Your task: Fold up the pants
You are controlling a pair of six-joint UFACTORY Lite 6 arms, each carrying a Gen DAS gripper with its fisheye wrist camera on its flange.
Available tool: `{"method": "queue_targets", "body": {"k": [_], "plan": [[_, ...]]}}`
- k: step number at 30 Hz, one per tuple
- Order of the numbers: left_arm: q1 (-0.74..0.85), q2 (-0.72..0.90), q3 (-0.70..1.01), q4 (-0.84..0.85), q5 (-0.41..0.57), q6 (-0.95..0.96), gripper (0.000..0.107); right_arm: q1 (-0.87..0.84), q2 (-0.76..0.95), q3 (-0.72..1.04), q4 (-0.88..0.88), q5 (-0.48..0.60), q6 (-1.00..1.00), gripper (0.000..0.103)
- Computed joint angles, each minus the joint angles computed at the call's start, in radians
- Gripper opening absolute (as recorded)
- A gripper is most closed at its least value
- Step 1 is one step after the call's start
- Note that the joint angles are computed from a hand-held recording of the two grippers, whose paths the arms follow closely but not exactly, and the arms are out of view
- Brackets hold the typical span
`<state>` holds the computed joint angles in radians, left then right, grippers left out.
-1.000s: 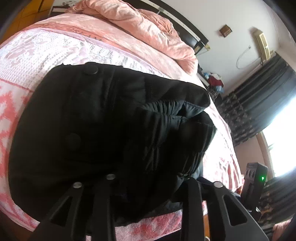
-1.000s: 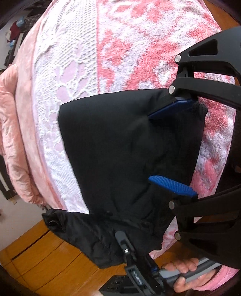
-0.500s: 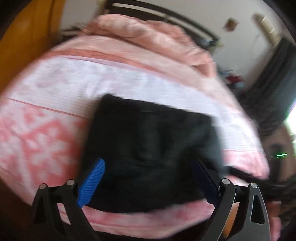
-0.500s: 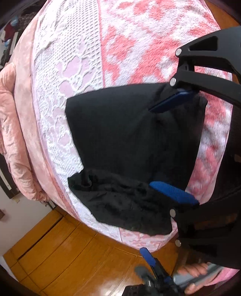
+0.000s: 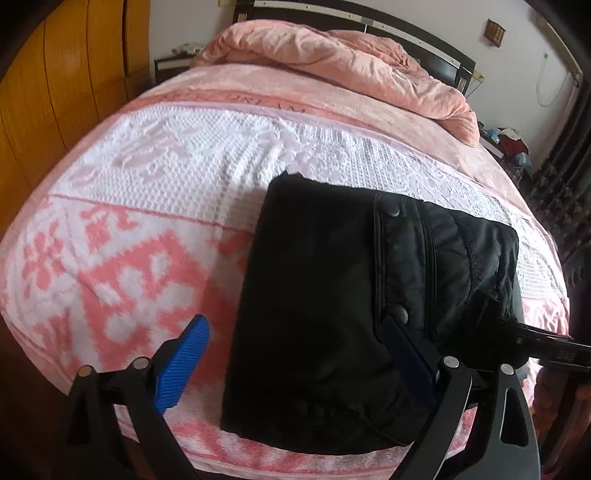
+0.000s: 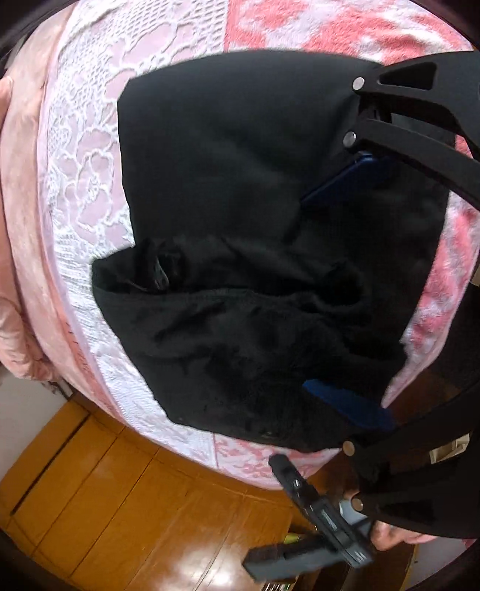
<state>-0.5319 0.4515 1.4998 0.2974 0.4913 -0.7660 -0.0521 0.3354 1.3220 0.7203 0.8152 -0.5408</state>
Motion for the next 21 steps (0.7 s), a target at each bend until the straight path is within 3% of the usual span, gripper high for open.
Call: {"method": "queue_targets", "body": {"k": [5, 7, 11, 13, 15, 21], "plan": [[0.001, -0.018, -0.028, 0.048, -0.017, -0.041, 0.097, 0.100, 0.022, 0.026, -0.058, -0.078, 0.057, 0.092], [0.000, -0.028, -0.040, 0.063, -0.023, -0.053, 0.097, 0.133, 0.032, 0.037, -0.078, -0.106, 0.060, 0.063], [0.006, -0.035, -0.050, 0.069, -0.032, -0.066, 0.097, 0.170, 0.010, 0.033, -0.108, -0.139, 0.070, 0.041], [0.005, -0.040, -0.050, 0.073, -0.036, -0.076, 0.097, 0.138, -0.002, 0.025, -0.042, -0.110, 0.029, 0.028], [-0.001, -0.055, -0.056, 0.095, -0.041, -0.095, 0.097, 0.094, -0.006, 0.034, 0.048, -0.061, -0.030, 0.024], [-0.036, -0.106, -0.059, 0.176, -0.031, -0.156, 0.099, 0.050, -0.108, 0.009, 0.087, -0.005, -0.076, 0.020]]}}
